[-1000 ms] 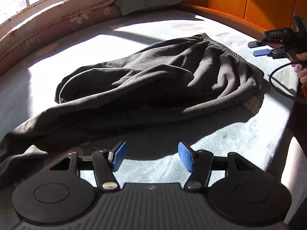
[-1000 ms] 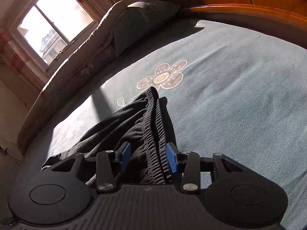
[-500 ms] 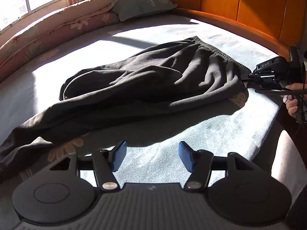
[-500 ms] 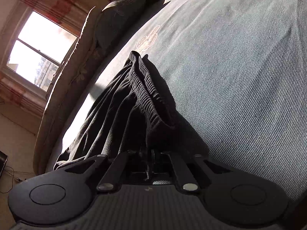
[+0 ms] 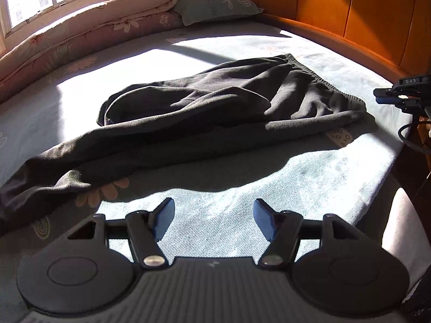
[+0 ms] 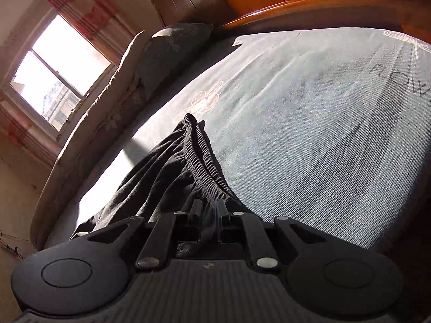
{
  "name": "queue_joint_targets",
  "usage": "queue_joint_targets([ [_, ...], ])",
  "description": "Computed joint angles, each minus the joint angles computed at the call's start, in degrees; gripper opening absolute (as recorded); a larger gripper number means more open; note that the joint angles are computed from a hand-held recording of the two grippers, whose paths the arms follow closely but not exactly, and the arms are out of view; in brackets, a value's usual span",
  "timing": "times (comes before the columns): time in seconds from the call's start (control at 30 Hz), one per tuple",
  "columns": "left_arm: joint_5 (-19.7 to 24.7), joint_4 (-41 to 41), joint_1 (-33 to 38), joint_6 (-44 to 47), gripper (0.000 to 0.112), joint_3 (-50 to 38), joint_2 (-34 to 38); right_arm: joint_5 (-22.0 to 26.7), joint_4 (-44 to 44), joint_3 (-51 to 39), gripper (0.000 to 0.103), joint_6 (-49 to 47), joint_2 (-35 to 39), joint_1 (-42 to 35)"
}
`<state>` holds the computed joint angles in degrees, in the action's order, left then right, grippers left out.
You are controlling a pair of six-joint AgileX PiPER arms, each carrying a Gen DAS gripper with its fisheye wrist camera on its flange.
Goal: Fold clothes
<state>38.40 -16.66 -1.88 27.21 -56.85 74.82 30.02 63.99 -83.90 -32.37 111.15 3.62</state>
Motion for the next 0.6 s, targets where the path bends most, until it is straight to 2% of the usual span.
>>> queue_joint_targets([
  [0.03,0.1,-0.2,1.3,-0.5,0.066,-0.2,0.4,0.6,-2.2,-0.8,0.036,-0.2,-0.3,1.2],
  [0.07,0.4,-0.6,2.9,-0.9,0.066,-0.4,0.7,1.1,-4.6,-1.6,0.043,-0.6,-0.6,2.7],
  [0.17,2.2,-4.9,8.4,1.0,0.068,-0.8,1.8,5.3,-9.7,-6.3,0.046,-0.7,0.9,7.4],
  [0.23,3.6,-8.3,12.8,2.5,0.073,-0.7,2.7,8.1,-10.6,-9.6,0.05,-0.9,3.0,10.5],
  [0.33,4.5,-9.8,17.5,3.1,0.073,-0.3,4.1,12.6,-11.8,-15.8,0.05,-0.7,7.5,15.5],
  [0.5,5.7,-13.0,24.2,5.4,0.073,0.5,7.1,19.6,-19.0,-29.1,0.05,3.6,15.7,23.0],
  [0.57,6.9,-19.0,28.0,11.4,0.075,1.1,8.0,21.6,-22.5,-34.3,0.051,4.7,18.6,25.7],
  [0.6,7.6,-21.2,29.3,13.5,0.08,1.1,8.5,22.4,-24.1,-36.6,0.051,5.1,19.8,26.8],
])
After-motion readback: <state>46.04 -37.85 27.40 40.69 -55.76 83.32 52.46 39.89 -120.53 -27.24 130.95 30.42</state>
